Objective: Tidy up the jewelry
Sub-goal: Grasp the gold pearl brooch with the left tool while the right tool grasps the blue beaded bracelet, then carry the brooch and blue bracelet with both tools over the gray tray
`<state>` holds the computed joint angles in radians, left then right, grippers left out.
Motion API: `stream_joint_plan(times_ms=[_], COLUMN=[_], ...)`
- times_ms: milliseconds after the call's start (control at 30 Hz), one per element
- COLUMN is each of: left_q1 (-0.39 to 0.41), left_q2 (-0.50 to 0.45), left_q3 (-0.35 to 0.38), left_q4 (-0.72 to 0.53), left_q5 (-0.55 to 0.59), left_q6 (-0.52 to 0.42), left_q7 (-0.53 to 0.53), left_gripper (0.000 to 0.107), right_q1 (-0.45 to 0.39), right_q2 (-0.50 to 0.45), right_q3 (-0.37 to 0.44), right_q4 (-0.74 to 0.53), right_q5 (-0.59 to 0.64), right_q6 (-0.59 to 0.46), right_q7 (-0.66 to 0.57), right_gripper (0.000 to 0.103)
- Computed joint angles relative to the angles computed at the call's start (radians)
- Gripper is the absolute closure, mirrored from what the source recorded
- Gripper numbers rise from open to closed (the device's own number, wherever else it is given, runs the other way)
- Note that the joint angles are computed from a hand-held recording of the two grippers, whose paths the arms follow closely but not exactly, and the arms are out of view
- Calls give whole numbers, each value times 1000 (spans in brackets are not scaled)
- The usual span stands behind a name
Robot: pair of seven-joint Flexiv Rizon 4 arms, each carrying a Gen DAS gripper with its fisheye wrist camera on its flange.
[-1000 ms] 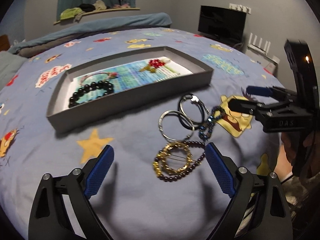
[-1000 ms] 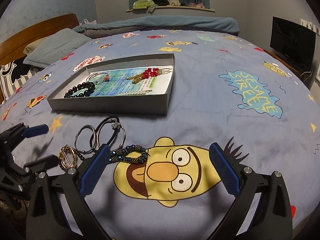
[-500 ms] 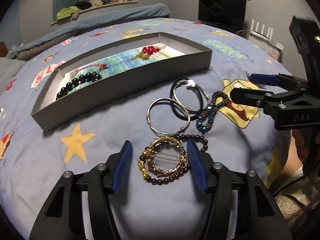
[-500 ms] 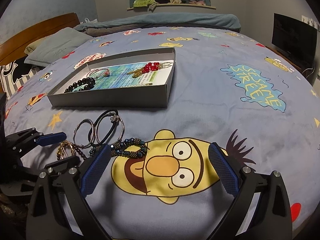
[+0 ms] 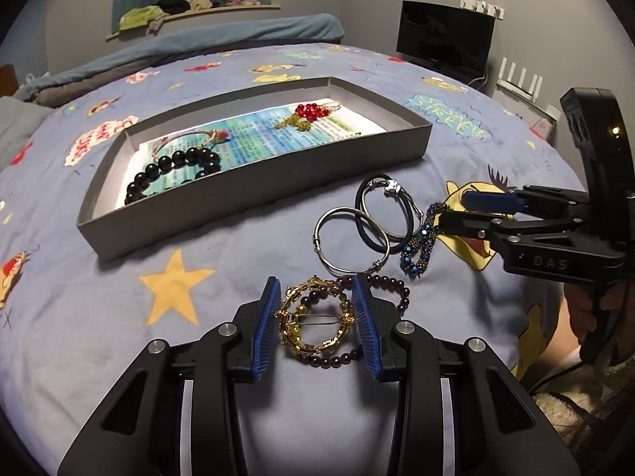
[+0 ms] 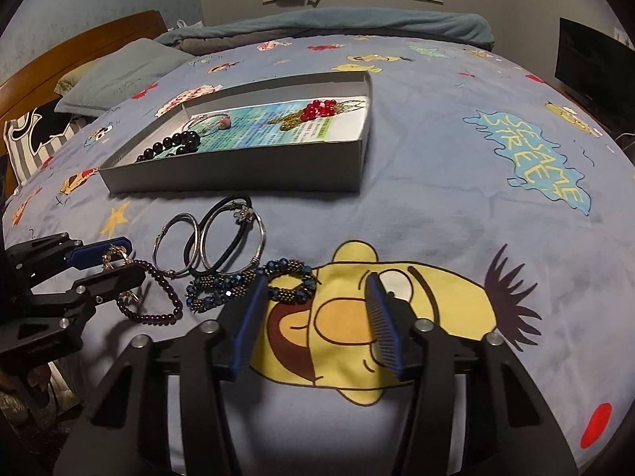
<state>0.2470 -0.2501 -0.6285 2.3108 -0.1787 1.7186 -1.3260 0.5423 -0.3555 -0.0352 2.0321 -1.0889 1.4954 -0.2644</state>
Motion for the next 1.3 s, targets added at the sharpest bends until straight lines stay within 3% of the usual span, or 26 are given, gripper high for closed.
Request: stream_joint_plan(times_ms=[133, 233, 333, 400, 467, 567, 667, 700, 967, 1133, 1300], left_q1=[105, 129, 157, 172, 186, 172, 207, 234, 413, 541, 591], left_q2=[-5, -4, -2, -5, -9, -11, -15, -20, -21, -7, 27], left_q3=[-111, -131, -158, -173, -187, -173, -213, -244, -422, -542, -568], left_q4=[16, 19, 23, 23, 22, 20, 28, 33, 47, 49, 32], left_q5=[-4, 6, 14, 19, 23, 13, 8, 12, 90, 138, 152], left_q6=[0, -2, 0, -4, -17, -25, -18, -10, -4, -4, -26], left_q7=[-4, -15, -24, -27, -27, -19, -9, -9, -68, -127, -156], left_gripper=[68, 69, 71, 76, 93, 93, 97, 97, 98, 98, 98], right_q1=[-16, -19, 19, 25, 36, 40, 68, 80, 117, 95, 49], right_q2=[-18, -24, -14, -10, -7, -9, -4, 0, 27, 47, 67], right_q3=[49, 66, 25, 20, 9, 12, -29, -49, -146, -160, -120], right_q4=[-16, -15, -3, 3, 7, 4, 13, 18, 34, 17, -17], right_q5=[91, 179, 197, 218, 228, 253, 225, 208, 21, -138, -207], right_q6=[-20, 0, 9, 18, 20, 13, 32, 40, 95, 102, 71], right_q7=[-81, -131, -132, -140, -144, -168, -140, -122, 18, 129, 160], right_gripper=[72, 80, 90, 90, 90, 90, 90, 96, 96, 96, 96])
